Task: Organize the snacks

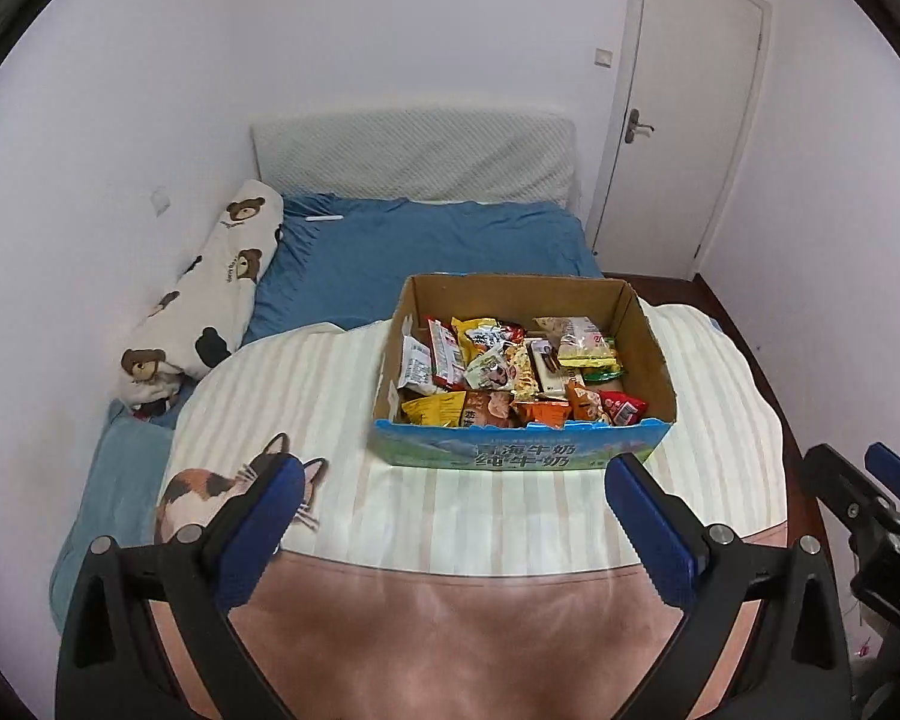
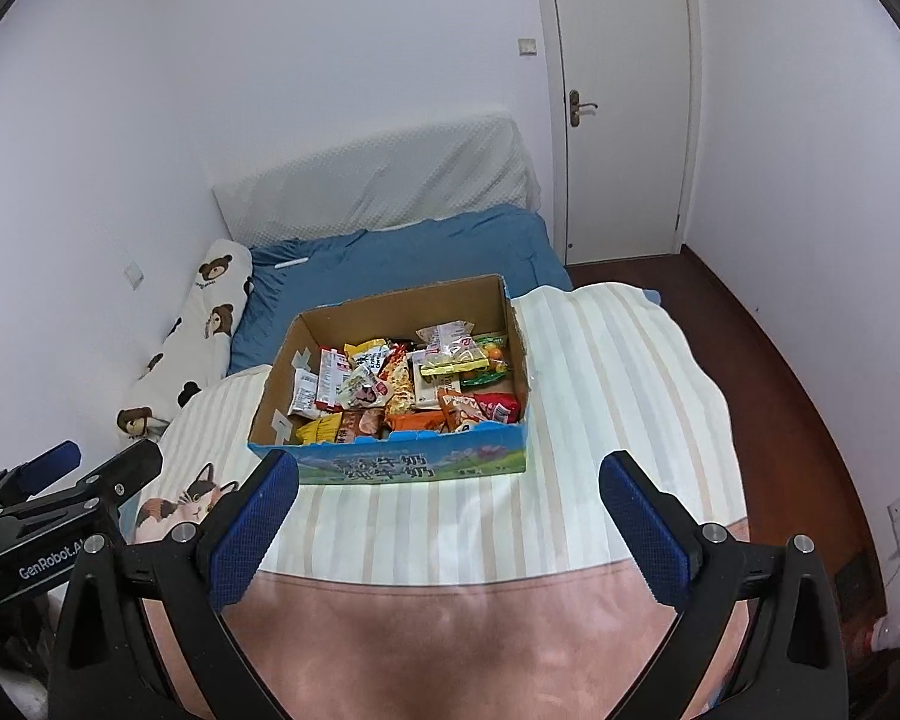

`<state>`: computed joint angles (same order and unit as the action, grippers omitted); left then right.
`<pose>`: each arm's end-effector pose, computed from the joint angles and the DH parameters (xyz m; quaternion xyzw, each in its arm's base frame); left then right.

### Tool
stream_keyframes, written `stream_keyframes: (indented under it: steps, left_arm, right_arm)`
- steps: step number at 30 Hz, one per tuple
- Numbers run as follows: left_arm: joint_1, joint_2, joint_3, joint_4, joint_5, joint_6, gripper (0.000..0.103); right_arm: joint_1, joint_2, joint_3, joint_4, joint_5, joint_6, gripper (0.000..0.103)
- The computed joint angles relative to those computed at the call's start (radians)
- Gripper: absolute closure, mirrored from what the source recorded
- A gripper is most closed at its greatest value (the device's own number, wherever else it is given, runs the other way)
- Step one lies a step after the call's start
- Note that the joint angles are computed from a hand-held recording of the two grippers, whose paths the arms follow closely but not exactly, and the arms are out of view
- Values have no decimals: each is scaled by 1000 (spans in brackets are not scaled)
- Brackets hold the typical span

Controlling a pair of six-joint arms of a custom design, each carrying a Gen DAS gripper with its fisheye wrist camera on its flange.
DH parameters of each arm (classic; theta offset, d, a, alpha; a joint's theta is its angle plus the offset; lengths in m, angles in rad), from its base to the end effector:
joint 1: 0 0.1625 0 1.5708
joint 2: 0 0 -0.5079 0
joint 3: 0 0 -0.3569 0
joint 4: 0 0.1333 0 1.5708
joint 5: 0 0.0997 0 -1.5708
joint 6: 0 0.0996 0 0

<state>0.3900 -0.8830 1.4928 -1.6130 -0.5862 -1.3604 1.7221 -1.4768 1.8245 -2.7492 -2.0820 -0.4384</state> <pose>-0.5370 -0.4545 0.2505 0.0559 0.8545 -0.3605 0.3699 0.1612 -0.4960 0.5616 0.1596 -0.8767 0.3533 0.2848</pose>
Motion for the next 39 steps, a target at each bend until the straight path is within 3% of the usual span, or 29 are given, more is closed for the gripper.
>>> stream_keyframes:
  steps: [10, 17, 24, 39]
  left_arm:
    - [-67, -17, 0, 73, 22, -66, 0]
    - [-74, -9, -8, 88, 34, -67, 0]
    - [-40, 6, -3, 62, 18, -59, 0]
    - [57, 64, -67, 89, 55, -25, 0]
  right_arm:
    - [49, -86, 46, -1, -21, -31, 1]
    - [54, -84, 36, -12, -29, -41, 0]
    - [31, -41, 33, -59, -36, -48, 0]
    - [-20, 94, -49, -114, -52, -72, 0]
